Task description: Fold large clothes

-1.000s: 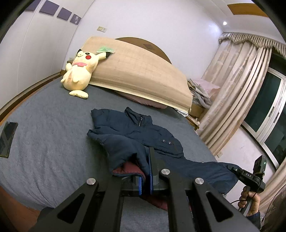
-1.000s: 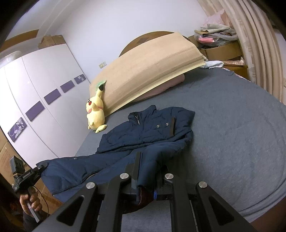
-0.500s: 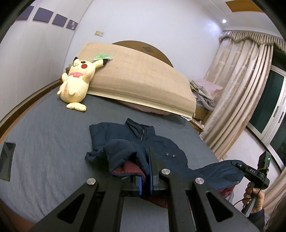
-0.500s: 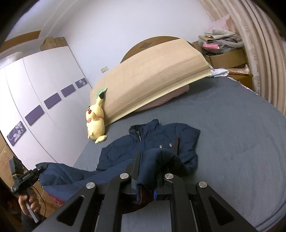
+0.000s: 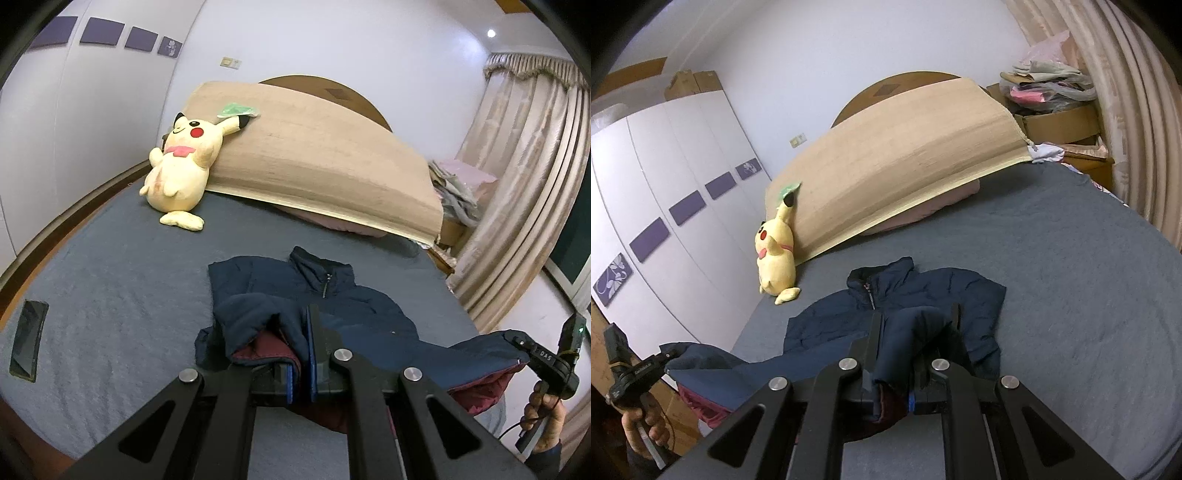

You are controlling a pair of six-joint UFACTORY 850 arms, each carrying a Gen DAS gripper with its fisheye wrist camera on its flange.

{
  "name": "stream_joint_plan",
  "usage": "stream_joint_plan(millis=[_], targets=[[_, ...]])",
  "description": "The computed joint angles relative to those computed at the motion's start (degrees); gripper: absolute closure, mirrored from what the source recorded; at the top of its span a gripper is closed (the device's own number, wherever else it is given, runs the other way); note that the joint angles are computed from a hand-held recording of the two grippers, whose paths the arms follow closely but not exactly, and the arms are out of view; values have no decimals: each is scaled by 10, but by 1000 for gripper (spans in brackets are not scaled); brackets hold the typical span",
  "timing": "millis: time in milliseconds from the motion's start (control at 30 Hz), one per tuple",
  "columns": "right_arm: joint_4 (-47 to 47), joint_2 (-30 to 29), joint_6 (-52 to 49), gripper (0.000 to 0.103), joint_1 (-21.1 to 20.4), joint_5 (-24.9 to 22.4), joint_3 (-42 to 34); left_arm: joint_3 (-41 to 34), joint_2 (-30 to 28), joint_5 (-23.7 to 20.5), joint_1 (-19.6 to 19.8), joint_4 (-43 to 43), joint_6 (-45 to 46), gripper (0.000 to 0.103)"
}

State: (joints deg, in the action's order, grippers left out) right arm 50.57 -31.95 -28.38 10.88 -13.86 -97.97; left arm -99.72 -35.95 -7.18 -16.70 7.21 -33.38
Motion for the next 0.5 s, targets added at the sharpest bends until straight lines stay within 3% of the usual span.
stream_joint_plan(millis=[500], targets=[[-158, -38, 155, 93, 1, -22, -59, -45, -28, -37, -3, 60, -48, 96]])
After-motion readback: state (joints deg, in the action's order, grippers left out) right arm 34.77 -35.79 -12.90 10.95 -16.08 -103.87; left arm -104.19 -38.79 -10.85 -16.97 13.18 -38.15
